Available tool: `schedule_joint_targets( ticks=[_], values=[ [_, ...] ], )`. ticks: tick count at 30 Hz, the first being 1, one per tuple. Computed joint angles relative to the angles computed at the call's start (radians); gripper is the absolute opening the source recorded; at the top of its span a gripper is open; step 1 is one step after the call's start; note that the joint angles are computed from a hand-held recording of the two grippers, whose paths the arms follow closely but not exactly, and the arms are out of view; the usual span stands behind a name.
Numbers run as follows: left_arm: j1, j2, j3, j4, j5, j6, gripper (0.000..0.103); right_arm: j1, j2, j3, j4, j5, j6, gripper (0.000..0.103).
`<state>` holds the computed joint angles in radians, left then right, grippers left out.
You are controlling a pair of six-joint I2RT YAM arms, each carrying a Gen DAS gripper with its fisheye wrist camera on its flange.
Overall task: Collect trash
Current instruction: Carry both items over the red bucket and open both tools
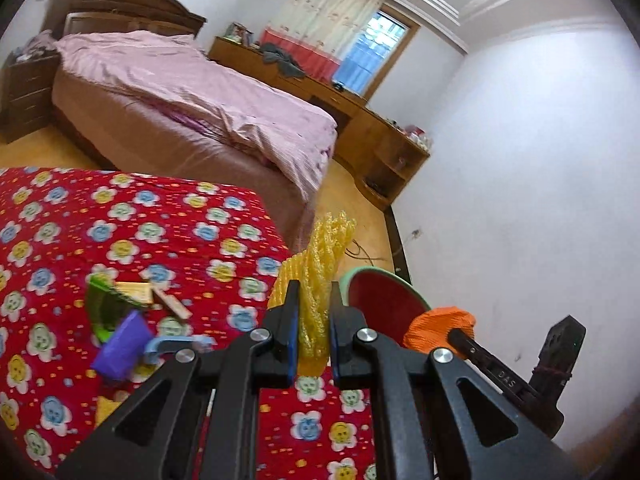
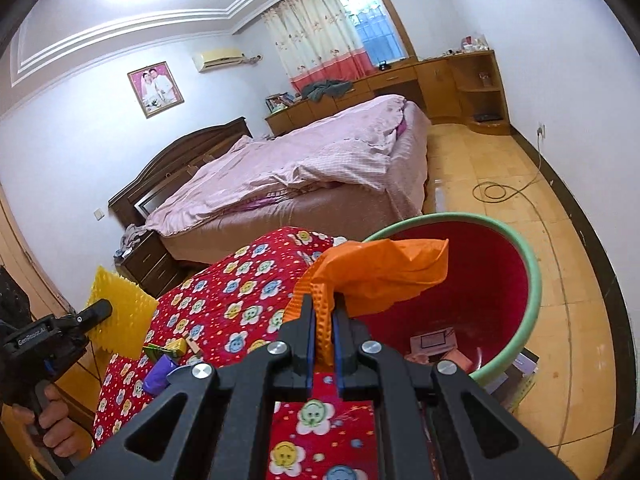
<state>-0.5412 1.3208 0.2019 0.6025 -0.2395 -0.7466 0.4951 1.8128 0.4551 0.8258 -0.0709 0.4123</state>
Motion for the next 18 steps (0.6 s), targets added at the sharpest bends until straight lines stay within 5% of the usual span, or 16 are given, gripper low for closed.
schedule_joint_targets(
  ticks=[8, 18],
  values=[
    [-0.103, 0.273, 0.233, -0.011, -0.031, 0.042, 0.011, -0.074, 0.046, -0.002, 0.047, -0.018, -0.025, 0.009],
    [-0.139, 0.620, 0.553, -0.043, 0.058, 0.100, 0.011, -0.206, 0.134, 0.045, 0.060, -0.096, -0.055, 0.009]
  ],
)
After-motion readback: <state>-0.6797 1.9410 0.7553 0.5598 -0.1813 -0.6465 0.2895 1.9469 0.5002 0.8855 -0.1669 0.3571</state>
